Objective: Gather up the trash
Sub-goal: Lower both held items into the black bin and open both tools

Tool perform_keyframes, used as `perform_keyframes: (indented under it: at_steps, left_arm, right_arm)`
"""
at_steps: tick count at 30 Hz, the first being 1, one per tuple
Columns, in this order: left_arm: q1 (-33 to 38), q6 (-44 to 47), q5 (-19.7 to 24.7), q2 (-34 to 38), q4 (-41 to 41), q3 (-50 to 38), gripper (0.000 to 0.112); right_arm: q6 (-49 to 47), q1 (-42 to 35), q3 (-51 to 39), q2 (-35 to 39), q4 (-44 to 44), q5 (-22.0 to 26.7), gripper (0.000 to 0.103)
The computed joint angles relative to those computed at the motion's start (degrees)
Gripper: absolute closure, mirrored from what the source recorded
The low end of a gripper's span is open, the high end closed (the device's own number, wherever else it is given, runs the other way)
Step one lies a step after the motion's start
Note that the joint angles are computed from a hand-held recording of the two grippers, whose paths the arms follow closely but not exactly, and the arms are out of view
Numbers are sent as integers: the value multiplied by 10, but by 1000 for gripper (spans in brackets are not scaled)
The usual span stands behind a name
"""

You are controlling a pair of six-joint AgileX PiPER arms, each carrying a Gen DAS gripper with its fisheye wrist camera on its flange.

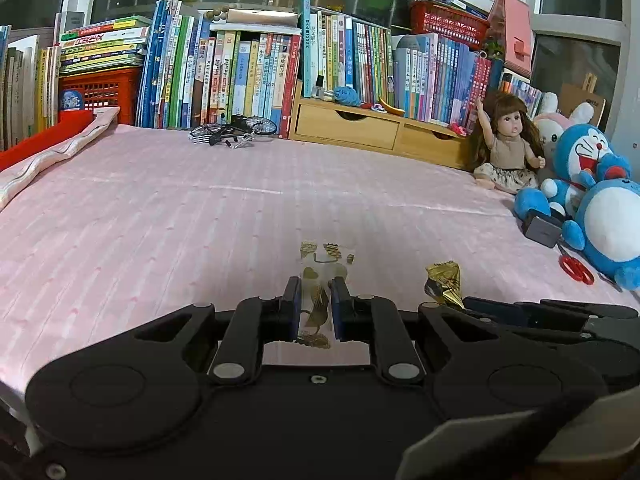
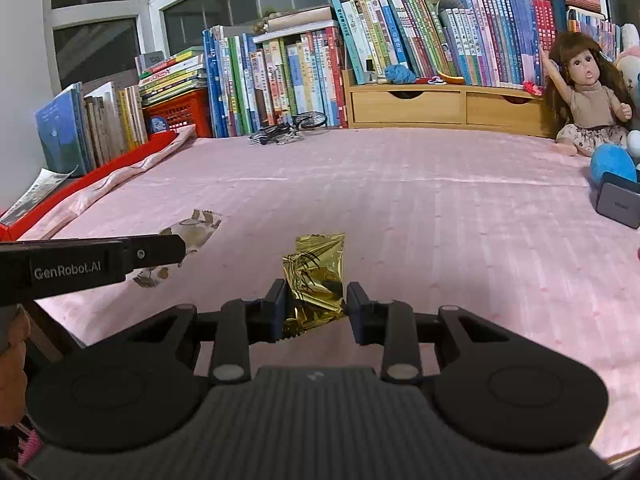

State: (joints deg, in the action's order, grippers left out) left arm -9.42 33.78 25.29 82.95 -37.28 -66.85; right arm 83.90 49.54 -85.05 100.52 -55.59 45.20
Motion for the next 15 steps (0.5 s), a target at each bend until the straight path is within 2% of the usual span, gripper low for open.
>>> perform_keyframes:
  at_steps: [15]
  left_arm:
    - [30, 63, 15, -67, -59, 77, 98]
  right_arm:
    - [25, 29, 16, -5, -14, 8, 64]
